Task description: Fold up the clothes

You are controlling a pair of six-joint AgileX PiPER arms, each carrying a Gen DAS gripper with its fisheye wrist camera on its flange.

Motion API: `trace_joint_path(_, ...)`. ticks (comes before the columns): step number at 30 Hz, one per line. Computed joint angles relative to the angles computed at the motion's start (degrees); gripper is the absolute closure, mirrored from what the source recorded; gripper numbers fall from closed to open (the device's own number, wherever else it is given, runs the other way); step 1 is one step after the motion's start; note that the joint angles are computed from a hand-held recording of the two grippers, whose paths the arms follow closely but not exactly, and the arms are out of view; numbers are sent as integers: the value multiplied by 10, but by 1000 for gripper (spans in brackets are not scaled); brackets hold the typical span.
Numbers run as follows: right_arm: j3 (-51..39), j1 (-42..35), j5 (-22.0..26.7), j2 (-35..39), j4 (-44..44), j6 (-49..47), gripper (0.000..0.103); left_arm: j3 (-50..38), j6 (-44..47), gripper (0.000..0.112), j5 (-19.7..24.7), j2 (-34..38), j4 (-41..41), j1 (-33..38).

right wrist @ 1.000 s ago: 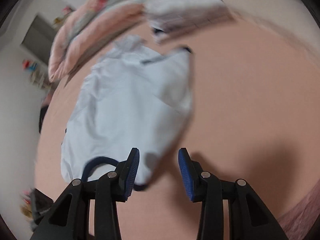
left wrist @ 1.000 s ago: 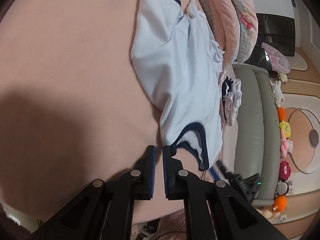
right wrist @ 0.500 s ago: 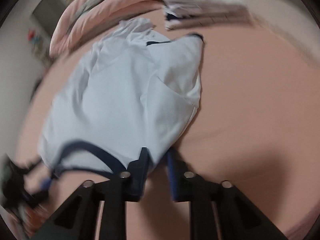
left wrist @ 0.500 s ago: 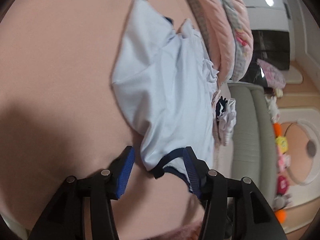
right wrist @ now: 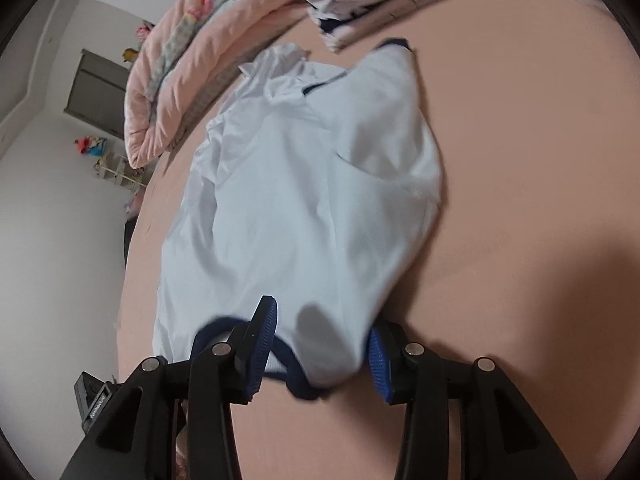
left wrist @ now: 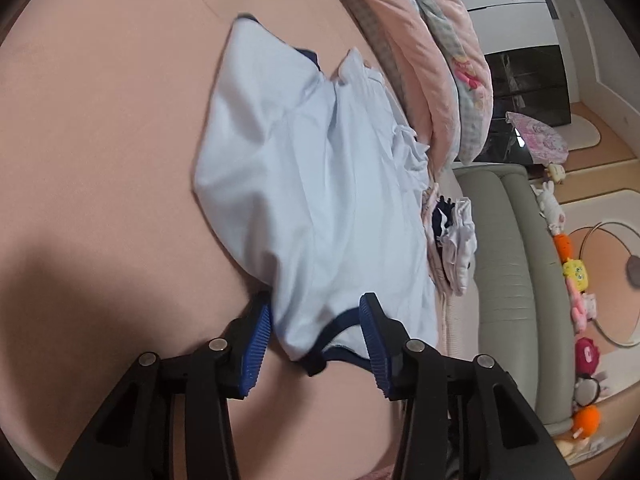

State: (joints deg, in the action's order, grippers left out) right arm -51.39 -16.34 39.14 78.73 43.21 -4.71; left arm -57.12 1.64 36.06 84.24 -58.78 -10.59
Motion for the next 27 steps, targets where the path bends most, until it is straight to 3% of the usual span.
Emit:
trace_joint_path(1,-6,6,-2,2,-19,11,69,-13,-13,72,2,6,22,-8)
trace_joint_path(2,-13,13,1,-1,-55,33,74,-27,-20,81,6,14,38,-14)
trace_joint_path(3,-21,27,1,1,-96,63,85,-45,-31,105,16,26,55,-19)
trace_joint_path(7,-31,58,-13,12,-176,109,95,-59,-41,105,37,47,67,-17)
trace_joint_path(10,-52,77,-11,24,-227,145,97,-51,-18,105,73,43,53,7)
trace_joint_path(14,-61,108,12,-10,-297,204,102,-99,-69,107,116,0,198,-14)
trace_joint_path(17,-33,141,5,-86,-354,279,102,-113,-80,107,165,-30,230,-4)
trace_joint_path(21,-25,188,47,-132,-395,325,102,-91,-105,107,191,-61,255,-11)
trace_joint_path(27,-15,208,102,-102,-380,288,99,-32,-123,104,208,-65,256,-9)
